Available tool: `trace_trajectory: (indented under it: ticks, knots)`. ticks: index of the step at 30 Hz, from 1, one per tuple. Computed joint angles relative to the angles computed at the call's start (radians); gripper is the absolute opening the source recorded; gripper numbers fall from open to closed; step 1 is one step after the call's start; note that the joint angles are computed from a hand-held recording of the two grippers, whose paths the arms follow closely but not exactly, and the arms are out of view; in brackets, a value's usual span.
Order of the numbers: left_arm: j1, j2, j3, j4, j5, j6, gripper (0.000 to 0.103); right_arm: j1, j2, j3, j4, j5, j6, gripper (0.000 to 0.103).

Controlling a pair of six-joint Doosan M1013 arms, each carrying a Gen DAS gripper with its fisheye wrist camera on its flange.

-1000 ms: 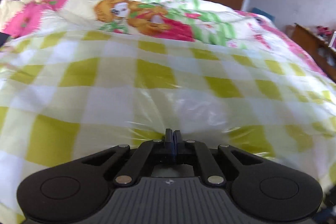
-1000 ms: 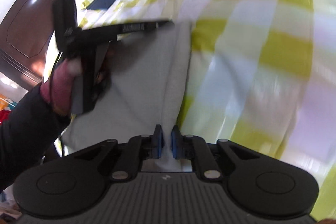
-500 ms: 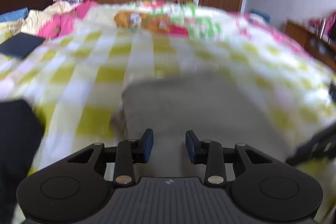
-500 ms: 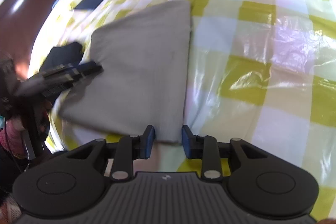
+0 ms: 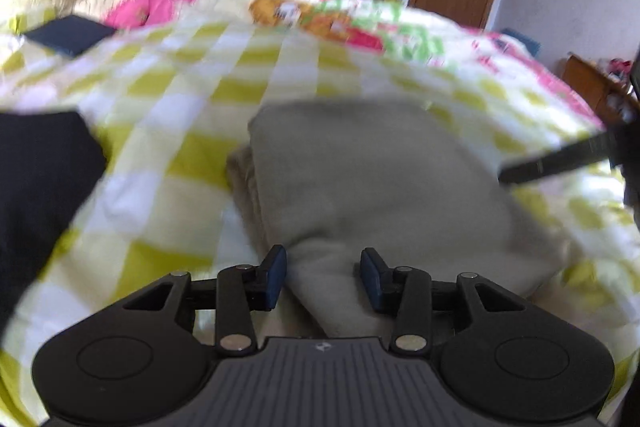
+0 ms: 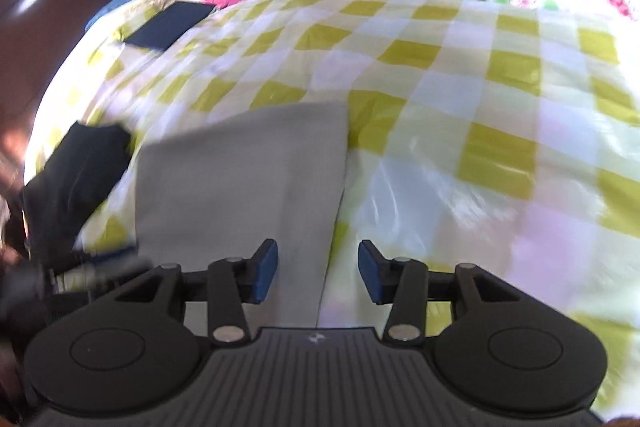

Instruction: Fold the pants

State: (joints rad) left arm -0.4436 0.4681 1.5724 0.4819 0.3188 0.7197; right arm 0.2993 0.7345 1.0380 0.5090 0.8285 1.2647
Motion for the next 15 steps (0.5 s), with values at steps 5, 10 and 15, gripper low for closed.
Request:
trace_trajectory:
  ticks: [5, 10, 15]
  knots:
    - [0.02, -0.023, 0.029, 0.007, -0.076, -0.081, 0.055, -0.006, 0.057, -0.06, 0.064, 0.008, 0.022, 0.046]
    - [0.039, 0.006, 0.003, -0.243, -0.09, 0.125, 0.056, -0.019, 0.124, -0.146, 0.183, 0.064, 0.007, 0.049]
    - [0.038, 0.03, -0.026, -0.311, -0.057, 0.257, 0.059, -0.027, 0.116, -0.129, 0.178, 0.074, 0.053, 0.012]
